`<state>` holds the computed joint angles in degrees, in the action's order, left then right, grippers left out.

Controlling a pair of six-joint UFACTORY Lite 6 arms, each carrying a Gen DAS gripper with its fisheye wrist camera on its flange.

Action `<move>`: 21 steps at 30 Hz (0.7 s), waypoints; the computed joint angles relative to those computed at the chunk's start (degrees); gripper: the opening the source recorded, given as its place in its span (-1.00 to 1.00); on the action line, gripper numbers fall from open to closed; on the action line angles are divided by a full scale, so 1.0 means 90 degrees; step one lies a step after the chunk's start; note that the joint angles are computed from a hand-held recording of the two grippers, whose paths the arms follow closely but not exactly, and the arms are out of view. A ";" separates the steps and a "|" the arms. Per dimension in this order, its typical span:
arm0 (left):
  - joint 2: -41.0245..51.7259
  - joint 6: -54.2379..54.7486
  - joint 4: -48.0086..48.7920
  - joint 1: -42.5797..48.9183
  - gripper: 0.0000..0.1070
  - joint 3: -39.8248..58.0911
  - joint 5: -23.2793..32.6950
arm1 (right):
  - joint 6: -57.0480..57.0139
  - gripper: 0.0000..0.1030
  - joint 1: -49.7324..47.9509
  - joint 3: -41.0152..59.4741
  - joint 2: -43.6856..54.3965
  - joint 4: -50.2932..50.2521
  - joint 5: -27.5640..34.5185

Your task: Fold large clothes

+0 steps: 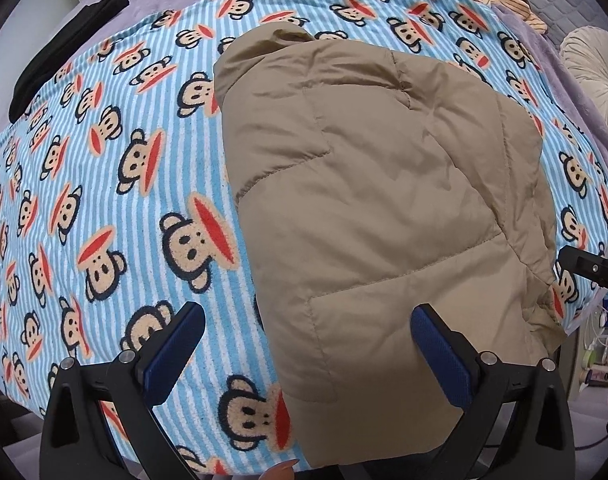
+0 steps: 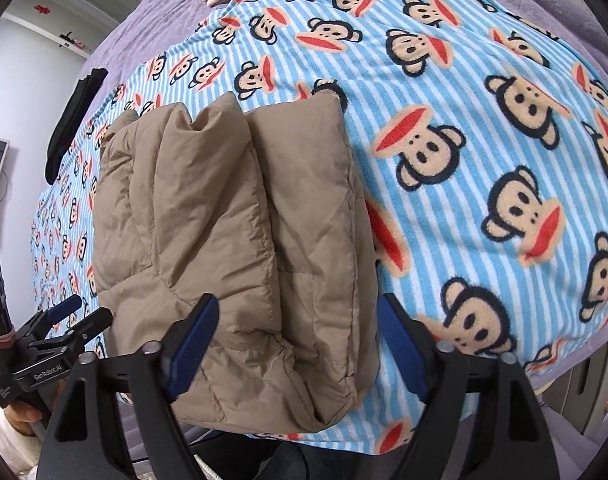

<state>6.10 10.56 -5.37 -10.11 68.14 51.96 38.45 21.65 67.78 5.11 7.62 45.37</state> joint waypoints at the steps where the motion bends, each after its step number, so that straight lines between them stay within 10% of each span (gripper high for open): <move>1: 0.0023 -0.0034 0.0023 -0.0013 0.93 0.0020 0.0000 | -0.0070 0.64 -0.0041 -0.0062 -0.0020 0.0028 -0.0010; 21: 0.0668 0.0188 -0.0472 0.0306 0.93 0.0540 0.0185 | -0.1488 0.69 -0.0583 -0.0057 0.0327 0.1054 -0.0171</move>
<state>12.12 12.25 -9.61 -7.35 73.00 53.63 25.06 16.40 67.27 8.05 17.11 43.83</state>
